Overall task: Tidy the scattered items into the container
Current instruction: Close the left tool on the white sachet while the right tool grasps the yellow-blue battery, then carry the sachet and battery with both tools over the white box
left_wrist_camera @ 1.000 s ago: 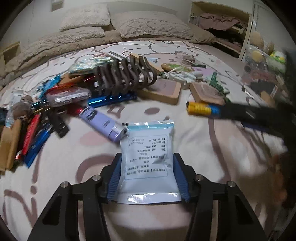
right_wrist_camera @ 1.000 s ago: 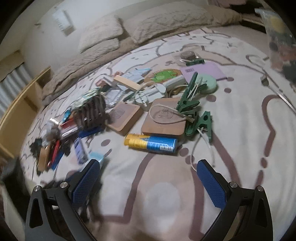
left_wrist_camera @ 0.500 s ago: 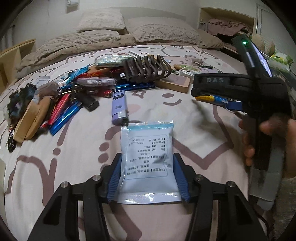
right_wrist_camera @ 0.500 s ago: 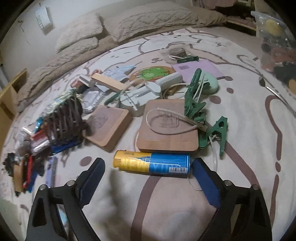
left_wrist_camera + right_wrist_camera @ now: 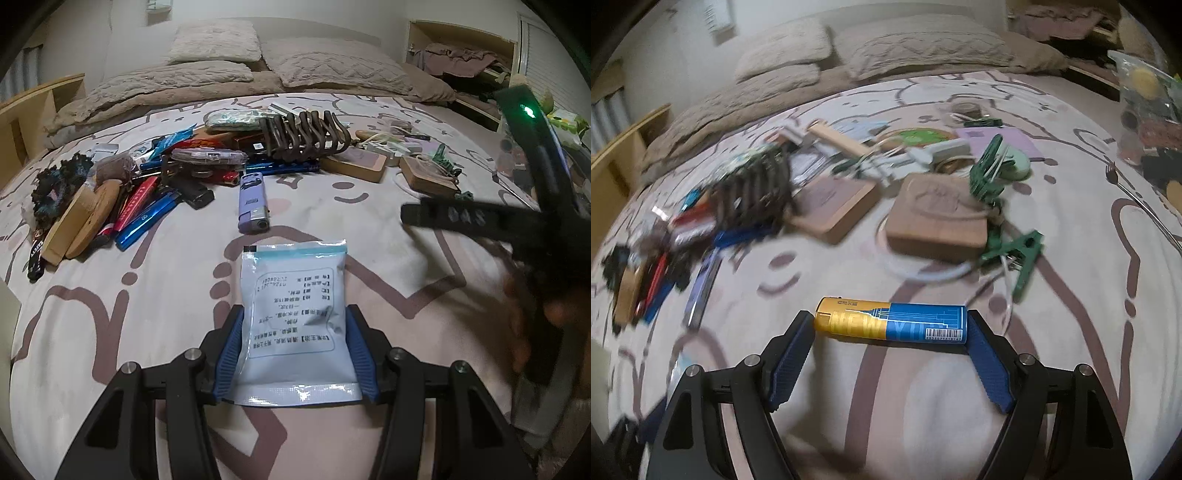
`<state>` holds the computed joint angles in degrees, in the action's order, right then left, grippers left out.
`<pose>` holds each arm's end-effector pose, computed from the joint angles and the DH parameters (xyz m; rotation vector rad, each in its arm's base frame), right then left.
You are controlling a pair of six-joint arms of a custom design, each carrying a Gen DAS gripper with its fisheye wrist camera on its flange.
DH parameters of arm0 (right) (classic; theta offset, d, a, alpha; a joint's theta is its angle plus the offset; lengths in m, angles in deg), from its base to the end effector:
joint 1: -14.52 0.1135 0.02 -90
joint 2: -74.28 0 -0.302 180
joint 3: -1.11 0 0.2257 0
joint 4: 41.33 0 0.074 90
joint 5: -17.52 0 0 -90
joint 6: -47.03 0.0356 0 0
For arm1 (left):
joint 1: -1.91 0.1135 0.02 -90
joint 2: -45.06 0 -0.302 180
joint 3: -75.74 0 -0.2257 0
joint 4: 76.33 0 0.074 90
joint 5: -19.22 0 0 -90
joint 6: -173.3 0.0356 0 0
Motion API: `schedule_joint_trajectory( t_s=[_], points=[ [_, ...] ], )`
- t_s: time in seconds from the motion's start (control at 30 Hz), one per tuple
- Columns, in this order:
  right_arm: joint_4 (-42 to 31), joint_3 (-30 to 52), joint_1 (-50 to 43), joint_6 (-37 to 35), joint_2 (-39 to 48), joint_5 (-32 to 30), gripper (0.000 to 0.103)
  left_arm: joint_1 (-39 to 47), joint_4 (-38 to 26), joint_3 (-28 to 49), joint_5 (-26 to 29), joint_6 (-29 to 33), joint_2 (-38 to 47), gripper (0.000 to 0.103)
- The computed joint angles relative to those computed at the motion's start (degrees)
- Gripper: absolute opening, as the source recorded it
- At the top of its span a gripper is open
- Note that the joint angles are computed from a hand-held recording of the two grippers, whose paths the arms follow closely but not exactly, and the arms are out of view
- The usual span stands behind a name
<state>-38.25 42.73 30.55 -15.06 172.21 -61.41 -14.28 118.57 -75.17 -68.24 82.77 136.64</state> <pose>0.2442 0.0630 0.1376 0.3356 2.4545 0.0854 0.1978 -0.0591 0.1343 0.3487 2.3835 -0.1887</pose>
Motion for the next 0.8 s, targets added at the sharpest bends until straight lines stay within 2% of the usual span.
schedule_joint_trajectory(
  t_s=[0.33, 0.57, 0.67, 0.8],
  points=[
    [1.8, -8.7, 3.2, -0.7, -8.3, -1.7, 0.082, 0.3, -0.3, -3.7, -0.8, -2.2, -4.6, 0.053],
    [-0.6, -12.0, 10.1, -0.7, -12.4, 3.0, 0.082, -0.7, -0.7, -5.9, -2.2, -2.8, -7.2, 0.053],
    [-1.0, -13.3, 12.1, -0.1, -14.1, 4.8, 0.082, -1.8, -2.7, -6.0, -3.8, -3.4, -8.9, 0.053],
    [-3.3, -14.1, 14.0, 1.0, -16.9, 6.1, 0.082, -0.7, -4.9, -6.3, -2.9, -3.6, -11.3, 0.053]
  ],
)
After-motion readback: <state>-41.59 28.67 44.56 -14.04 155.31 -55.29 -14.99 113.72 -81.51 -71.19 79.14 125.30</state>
